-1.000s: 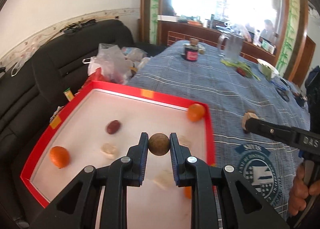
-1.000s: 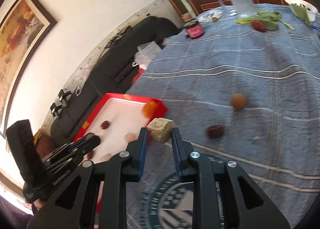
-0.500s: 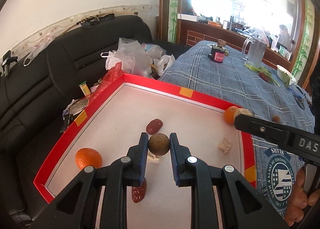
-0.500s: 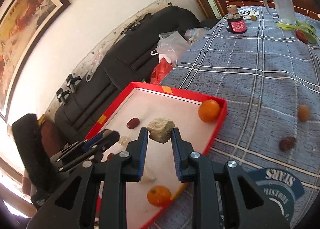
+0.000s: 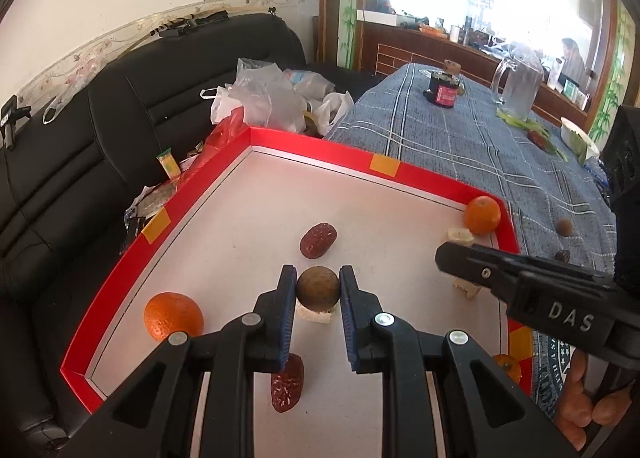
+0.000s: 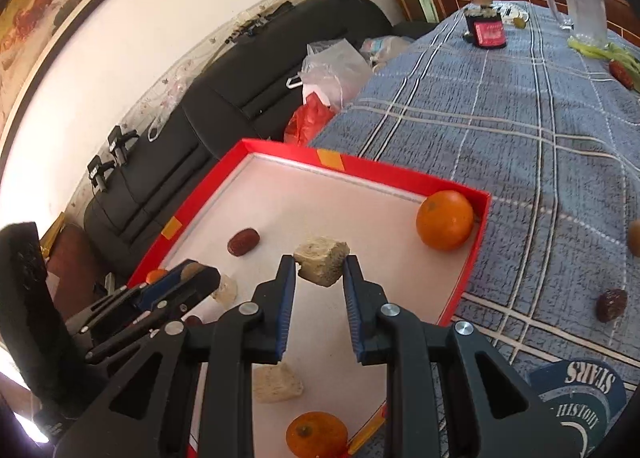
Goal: Organize fruits
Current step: 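Open the left tool to drop the nut while the right tool opens to drop the cube into the tray, then return to the pile, grasp a pale cube with the left tool while the right grasps a brown nut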
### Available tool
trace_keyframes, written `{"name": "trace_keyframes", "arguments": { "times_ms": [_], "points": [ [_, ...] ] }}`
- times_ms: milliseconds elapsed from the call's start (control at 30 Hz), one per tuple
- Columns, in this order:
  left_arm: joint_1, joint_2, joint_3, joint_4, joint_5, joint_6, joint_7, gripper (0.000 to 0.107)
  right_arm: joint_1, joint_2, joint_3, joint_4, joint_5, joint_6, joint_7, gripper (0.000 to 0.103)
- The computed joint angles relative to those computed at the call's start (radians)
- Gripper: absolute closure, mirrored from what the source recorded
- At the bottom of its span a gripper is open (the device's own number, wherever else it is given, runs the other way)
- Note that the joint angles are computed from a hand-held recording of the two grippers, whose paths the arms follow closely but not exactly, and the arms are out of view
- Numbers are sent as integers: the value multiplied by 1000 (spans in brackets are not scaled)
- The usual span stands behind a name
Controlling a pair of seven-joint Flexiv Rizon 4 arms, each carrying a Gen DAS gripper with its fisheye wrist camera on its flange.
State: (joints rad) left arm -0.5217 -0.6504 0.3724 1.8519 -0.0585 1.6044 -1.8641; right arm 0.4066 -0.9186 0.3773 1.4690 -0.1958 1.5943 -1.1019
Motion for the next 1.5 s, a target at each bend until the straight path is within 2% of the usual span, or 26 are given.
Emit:
{"name": "trace_keyframes", "arguments": {
  "times_ms": [267,333,400,567,767,1100,1233,1300,1500],
  "points": [
    [-42,-9,55,-42,56,-92,-49,86,2,-11,5,-12,5,-29,-19,76],
    [-40,-7,57,-49,80,-108,-68,82,3,-11,4,-10,7,-26,-25,76],
    [-43,-5,64,-59,104,-130,-93,72,-14,-17,28,-15,8,-31,-39,76],
    [-70,-6,101,-86,175,-171,-170,54,-89,-38,136,-23,28,-56,-97,75],
    [-51,8,68,-107,245,-215,-222,48,-129,-19,167,14,70,-5,-131,75],
    [-68,27,58,-164,398,-283,-345,36,-186,44,135,117,65,101,-44,75],
    [-58,29,20,-192,452,-316,-367,36,-222,66,128,162,43,153,6,74],
    [-49,31,-5,-205,476,-334,-373,36,-236,72,118,175,35,174,38,70],
    [-33,29,-74,-241,539,-376,-377,34,-215,116,22,225,16,210,135,64]
  ]
}}
